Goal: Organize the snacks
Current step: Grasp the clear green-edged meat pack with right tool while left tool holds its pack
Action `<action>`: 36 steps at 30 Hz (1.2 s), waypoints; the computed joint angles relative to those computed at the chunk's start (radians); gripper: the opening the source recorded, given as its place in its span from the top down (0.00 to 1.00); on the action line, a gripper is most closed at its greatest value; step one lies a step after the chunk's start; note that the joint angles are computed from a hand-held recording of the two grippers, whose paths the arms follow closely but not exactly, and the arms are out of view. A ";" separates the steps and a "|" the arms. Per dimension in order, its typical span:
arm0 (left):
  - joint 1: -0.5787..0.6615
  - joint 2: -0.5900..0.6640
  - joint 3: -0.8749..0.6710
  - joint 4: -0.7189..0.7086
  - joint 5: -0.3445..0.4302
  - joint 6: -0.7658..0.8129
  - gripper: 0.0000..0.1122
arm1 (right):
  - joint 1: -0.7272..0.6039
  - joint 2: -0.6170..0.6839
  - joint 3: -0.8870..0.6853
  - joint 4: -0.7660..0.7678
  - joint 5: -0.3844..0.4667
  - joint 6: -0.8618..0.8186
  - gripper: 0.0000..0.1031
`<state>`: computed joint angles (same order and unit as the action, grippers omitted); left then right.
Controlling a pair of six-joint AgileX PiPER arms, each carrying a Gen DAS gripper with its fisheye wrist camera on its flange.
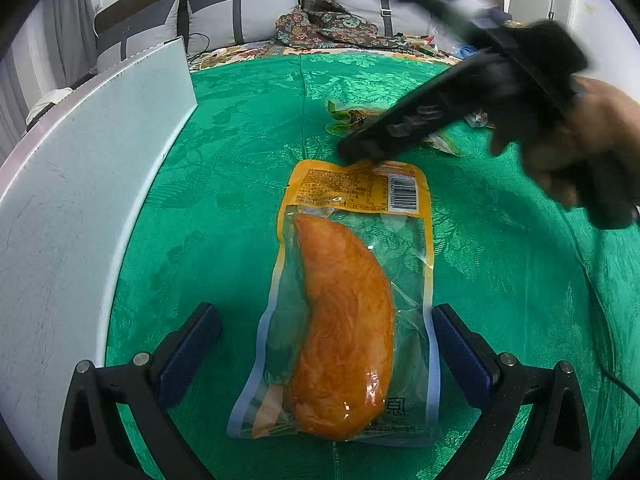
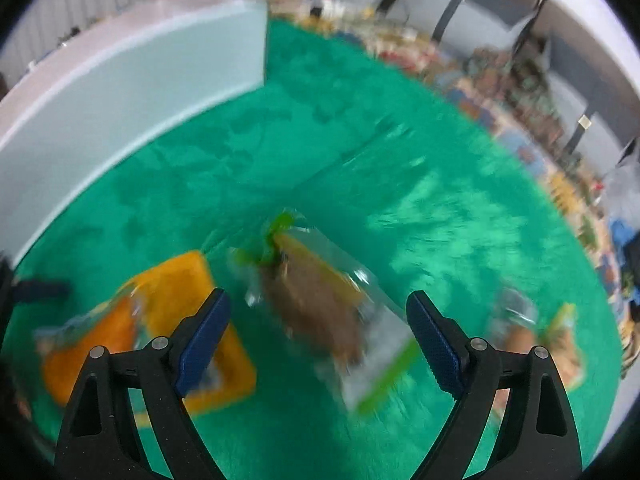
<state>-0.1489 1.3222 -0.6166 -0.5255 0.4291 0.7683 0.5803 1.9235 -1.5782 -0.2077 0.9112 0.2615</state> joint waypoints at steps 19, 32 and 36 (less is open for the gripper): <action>0.002 0.031 -0.094 0.134 0.131 -0.099 0.21 | -0.227 -0.499 0.503 0.452 0.015 0.107 0.35; 0.158 -0.120 -0.006 0.006 0.279 0.063 0.50 | -0.243 -0.685 0.688 0.423 0.072 0.163 0.24; 0.178 -0.152 0.019 0.002 0.285 0.083 0.50 | -0.019 -0.582 0.636 0.229 0.084 0.285 0.17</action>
